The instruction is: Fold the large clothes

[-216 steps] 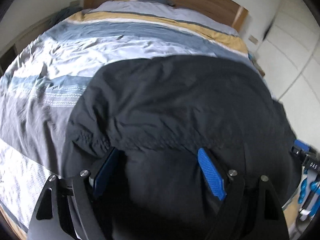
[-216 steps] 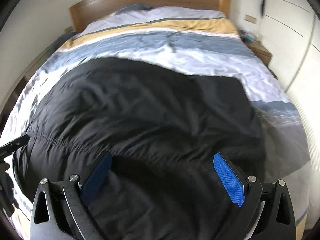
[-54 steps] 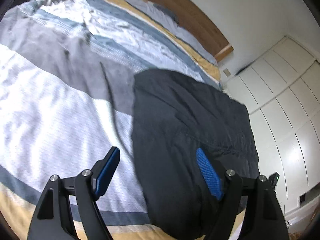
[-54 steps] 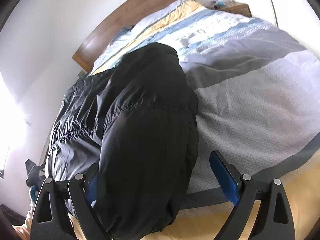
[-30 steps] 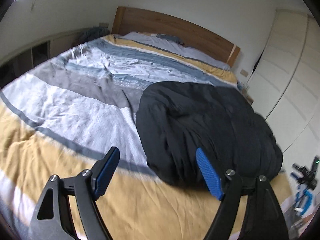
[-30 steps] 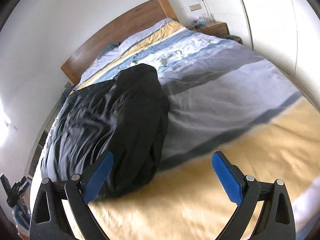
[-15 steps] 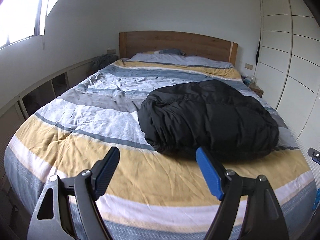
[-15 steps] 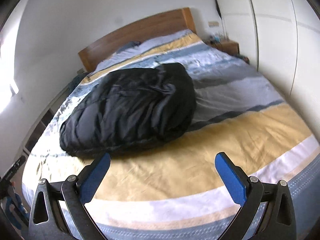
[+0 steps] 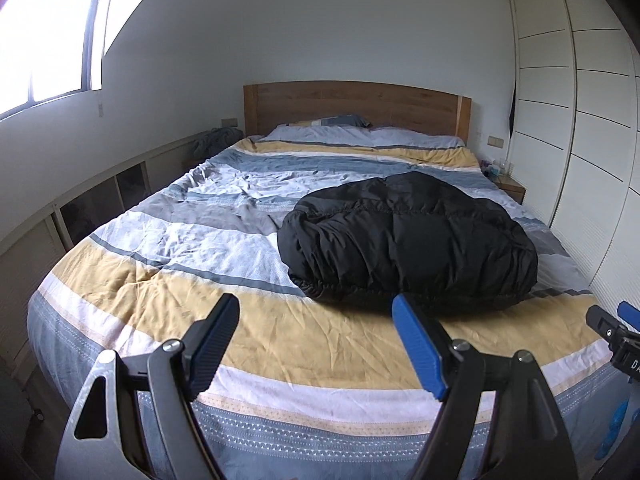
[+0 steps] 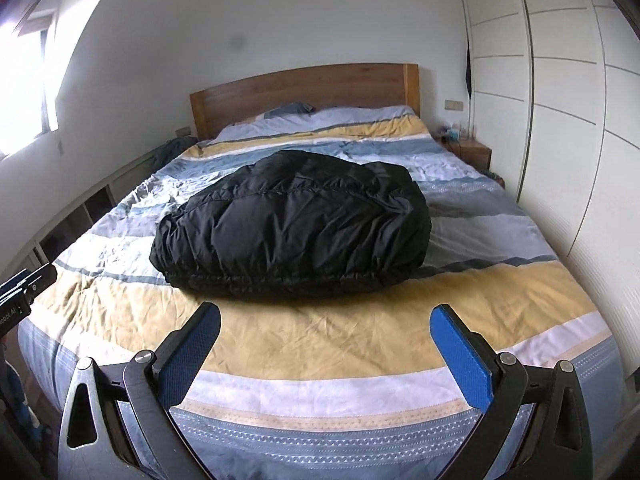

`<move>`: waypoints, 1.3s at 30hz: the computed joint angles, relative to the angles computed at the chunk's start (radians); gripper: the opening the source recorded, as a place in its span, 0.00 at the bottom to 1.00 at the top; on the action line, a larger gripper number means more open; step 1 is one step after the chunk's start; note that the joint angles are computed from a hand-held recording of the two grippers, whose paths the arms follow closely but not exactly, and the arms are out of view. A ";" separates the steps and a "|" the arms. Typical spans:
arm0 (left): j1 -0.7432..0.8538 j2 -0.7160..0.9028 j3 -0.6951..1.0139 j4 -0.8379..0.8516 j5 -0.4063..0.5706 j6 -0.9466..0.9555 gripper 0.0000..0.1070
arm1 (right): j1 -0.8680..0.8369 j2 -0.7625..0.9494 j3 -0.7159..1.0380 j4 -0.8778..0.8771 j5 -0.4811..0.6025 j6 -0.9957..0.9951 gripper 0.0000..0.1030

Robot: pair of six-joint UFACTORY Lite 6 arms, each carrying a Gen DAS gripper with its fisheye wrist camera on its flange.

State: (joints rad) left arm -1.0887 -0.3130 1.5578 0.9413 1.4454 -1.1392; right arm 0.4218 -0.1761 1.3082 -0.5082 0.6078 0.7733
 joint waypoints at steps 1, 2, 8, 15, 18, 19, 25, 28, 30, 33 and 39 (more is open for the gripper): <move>-0.032 0.001 -0.003 0.019 0.028 -0.018 0.73 | 0.016 -0.010 -0.010 -0.034 0.009 0.045 1.00; -0.056 0.004 -0.005 0.032 0.052 -0.031 0.73 | 0.031 -0.018 -0.021 -0.065 0.017 0.085 1.00; -0.135 0.009 -0.011 0.060 0.119 -0.079 0.73 | 0.135 -0.066 -0.086 -0.243 0.091 0.266 1.00; -0.221 0.028 0.009 0.094 0.181 -0.099 0.73 | 0.171 -0.119 -0.122 -0.294 0.127 0.316 1.00; -0.244 0.037 0.024 0.101 0.205 -0.096 0.73 | 0.162 -0.145 -0.127 -0.287 0.135 0.317 1.00; -0.251 0.039 0.028 0.105 0.212 -0.098 0.73 | 0.162 -0.153 -0.129 -0.287 0.139 0.317 1.00; -0.334 0.046 0.052 0.141 0.276 -0.123 0.73 | 0.191 -0.188 -0.123 -0.298 0.187 0.328 1.00; -0.372 0.058 0.072 0.155 0.308 -0.123 0.73 | 0.216 -0.195 -0.112 -0.313 0.212 0.338 1.00; -0.389 0.062 0.081 0.163 0.319 -0.122 0.73 | 0.225 -0.193 -0.101 -0.316 0.219 0.339 1.00; -0.407 0.067 0.094 0.171 0.332 -0.119 0.73 | 0.231 -0.184 -0.084 -0.323 0.223 0.339 1.00; -0.335 0.052 0.066 0.136 0.261 -0.104 0.73 | 0.196 -0.136 -0.060 -0.301 0.185 0.317 1.00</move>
State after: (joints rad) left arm -1.4234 -0.2610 1.6235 1.0769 1.7060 -1.2431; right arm 0.6174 -0.3125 1.2478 -0.8096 0.7923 1.0902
